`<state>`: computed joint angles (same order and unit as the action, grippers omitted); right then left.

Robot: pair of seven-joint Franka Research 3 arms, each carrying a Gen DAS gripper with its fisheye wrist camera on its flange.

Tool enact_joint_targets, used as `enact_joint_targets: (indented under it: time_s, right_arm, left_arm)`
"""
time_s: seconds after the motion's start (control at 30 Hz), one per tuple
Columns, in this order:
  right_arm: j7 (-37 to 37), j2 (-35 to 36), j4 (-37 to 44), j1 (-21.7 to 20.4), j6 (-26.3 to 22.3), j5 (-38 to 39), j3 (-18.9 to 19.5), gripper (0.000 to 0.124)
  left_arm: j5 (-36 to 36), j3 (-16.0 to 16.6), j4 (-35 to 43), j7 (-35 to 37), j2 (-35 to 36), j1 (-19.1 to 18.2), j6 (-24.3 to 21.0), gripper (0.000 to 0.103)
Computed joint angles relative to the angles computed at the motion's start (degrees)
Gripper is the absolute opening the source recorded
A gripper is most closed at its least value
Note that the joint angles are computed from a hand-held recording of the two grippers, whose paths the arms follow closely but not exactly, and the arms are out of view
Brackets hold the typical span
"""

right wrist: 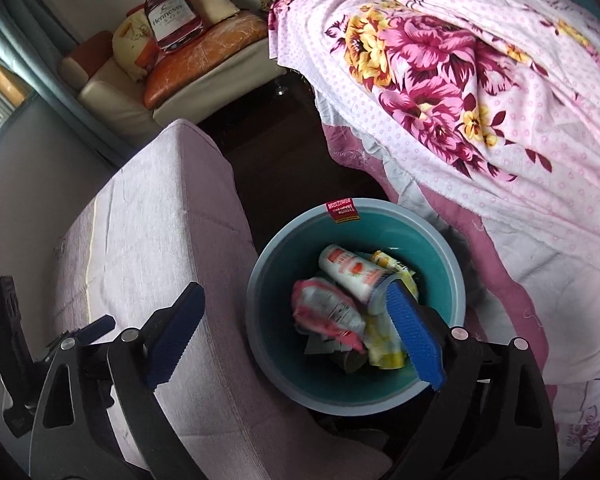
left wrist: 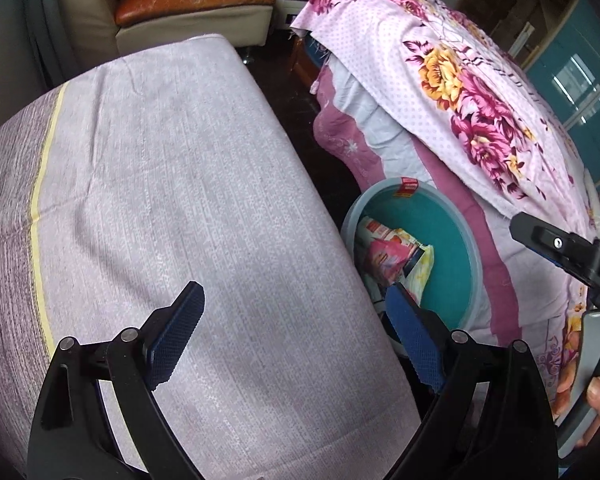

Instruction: Collect trash

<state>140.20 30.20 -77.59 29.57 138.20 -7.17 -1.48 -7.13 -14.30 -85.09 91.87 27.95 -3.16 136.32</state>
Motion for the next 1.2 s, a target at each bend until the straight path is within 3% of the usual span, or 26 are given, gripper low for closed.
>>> enact_joint_targets:
  time_s: [0.1, 0.17, 0.47, 0.9, 1.2]
  right_arm:
    - [-0.9, -0.2, 1.4, 1.4, -2.8, -2.1, -0.2, 0.092]
    - [-0.9, -0.7, 1.6, 2.4, -4.4, -4.1, -0.6, 0.096]
    - [2.9, -3.4, 0.4, 6.0, -7.4, -11.8, -0.7, 0.096]
    - [6.7, -8.1, -4.0, 7.7, -9.1, -16.2, 2.0, 0.096]
    - [6.6, -8.1, -4.3, 7.9, -9.2, -16.9, 2.8, 0.096]
  left_arm:
    - [-0.3, 0.1, -2.6, -0.1, -2.1, 0.4, 1.3, 0.092]
    - [-0.3, 0.3, -3.9, -0.1, -3.2, 0.7, 1.6, 0.099]
    - [-1.7, 1.0, -14.0, 1.0, -11.5, 1.6, 6.9, 0.099]
    - [-4.4, 2.9, -25.3, 3.9, -20.8, 0.8, 11.5, 0.099]
    - [-4.6, 3.9, -27.1, 4.3, -22.4, 0.1, 12.5, 0.099]
